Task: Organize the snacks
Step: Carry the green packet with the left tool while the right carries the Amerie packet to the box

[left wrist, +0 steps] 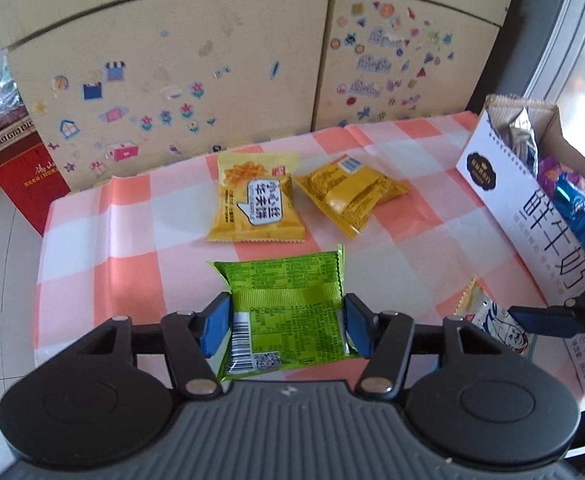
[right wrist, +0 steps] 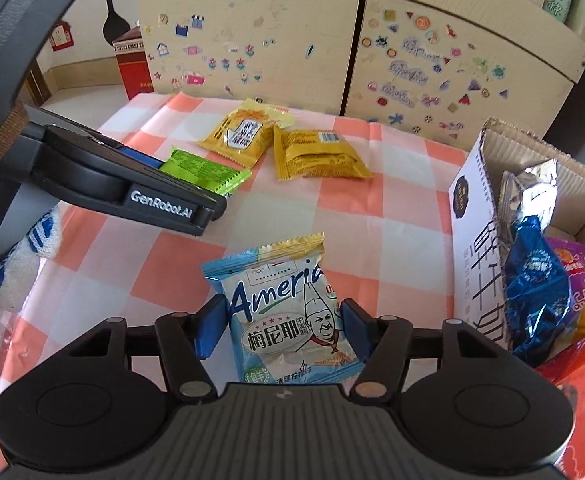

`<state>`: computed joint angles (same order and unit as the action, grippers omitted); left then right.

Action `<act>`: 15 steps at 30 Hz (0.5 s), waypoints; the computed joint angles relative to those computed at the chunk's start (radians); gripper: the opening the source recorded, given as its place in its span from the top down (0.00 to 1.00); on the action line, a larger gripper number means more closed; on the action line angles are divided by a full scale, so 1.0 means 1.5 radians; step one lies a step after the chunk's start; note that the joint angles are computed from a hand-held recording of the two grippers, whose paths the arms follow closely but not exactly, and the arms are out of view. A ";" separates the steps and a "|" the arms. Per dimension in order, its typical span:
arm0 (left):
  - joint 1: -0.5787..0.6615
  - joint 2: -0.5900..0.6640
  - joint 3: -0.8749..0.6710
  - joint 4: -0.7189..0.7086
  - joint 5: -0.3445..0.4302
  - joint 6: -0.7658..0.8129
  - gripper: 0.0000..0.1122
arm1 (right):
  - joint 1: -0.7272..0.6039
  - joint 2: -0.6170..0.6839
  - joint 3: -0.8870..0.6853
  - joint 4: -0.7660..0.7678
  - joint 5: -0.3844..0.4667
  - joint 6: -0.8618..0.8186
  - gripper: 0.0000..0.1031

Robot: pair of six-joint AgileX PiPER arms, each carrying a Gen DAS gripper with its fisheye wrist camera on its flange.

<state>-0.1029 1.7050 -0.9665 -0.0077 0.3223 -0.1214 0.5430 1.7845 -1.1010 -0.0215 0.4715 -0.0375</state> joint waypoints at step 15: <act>-0.021 -0.059 0.005 0.262 -0.047 -0.264 0.47 | -0.029 -0.064 0.009 -0.012 -0.041 0.001 0.34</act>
<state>-0.1340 1.6163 -0.9595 0.3852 0.2511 -0.5171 0.4992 1.6885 -1.0876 -0.0387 0.4095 -0.0362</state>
